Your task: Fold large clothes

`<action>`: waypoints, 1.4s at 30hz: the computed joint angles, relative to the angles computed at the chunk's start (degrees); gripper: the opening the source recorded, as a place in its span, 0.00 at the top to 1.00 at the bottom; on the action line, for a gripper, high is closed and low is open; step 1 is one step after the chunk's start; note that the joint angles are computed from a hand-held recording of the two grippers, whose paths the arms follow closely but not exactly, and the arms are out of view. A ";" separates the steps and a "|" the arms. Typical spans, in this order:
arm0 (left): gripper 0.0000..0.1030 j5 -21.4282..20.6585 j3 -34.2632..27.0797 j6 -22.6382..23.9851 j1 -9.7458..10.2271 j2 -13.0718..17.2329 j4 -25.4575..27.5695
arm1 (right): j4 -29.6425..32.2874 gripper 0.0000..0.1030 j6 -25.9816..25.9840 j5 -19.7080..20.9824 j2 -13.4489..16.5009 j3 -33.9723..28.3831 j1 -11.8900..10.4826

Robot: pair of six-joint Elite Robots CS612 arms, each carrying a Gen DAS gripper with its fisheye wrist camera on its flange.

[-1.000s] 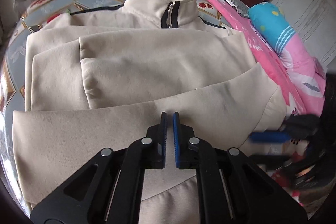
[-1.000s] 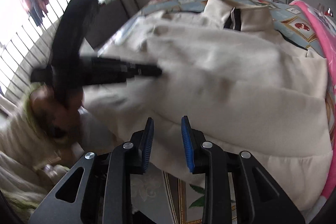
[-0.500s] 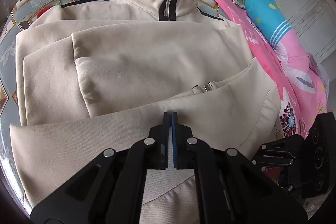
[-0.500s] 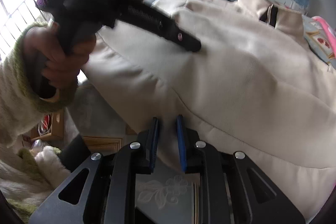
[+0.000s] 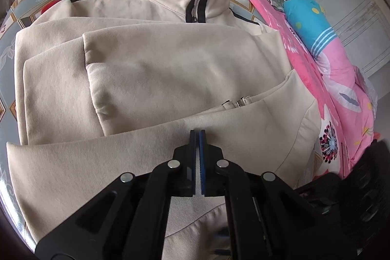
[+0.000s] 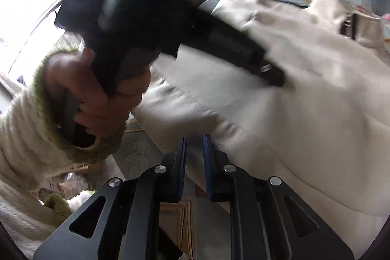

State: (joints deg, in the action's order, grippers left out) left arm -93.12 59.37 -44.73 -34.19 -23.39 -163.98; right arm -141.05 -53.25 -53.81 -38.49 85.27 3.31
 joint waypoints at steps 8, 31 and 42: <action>0.96 0.32 0.47 -0.57 -0.07 -0.09 -1.02 | -15.23 0.85 16.15 -7.09 -1.02 3.33 -5.19; 0.96 2.05 0.71 -1.19 -0.46 -0.47 -0.30 | -25.17 0.67 29.86 -16.00 0.84 1.13 -9.45; 0.96 1.91 1.09 -1.44 -0.45 -0.40 -1.42 | -22.73 0.65 31.93 -13.98 -0.66 0.51 -9.74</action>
State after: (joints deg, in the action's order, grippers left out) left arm -91.21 60.46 -46.18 -34.64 -23.80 -165.40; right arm -163.78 -21.32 -67.80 -39.15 85.78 -6.43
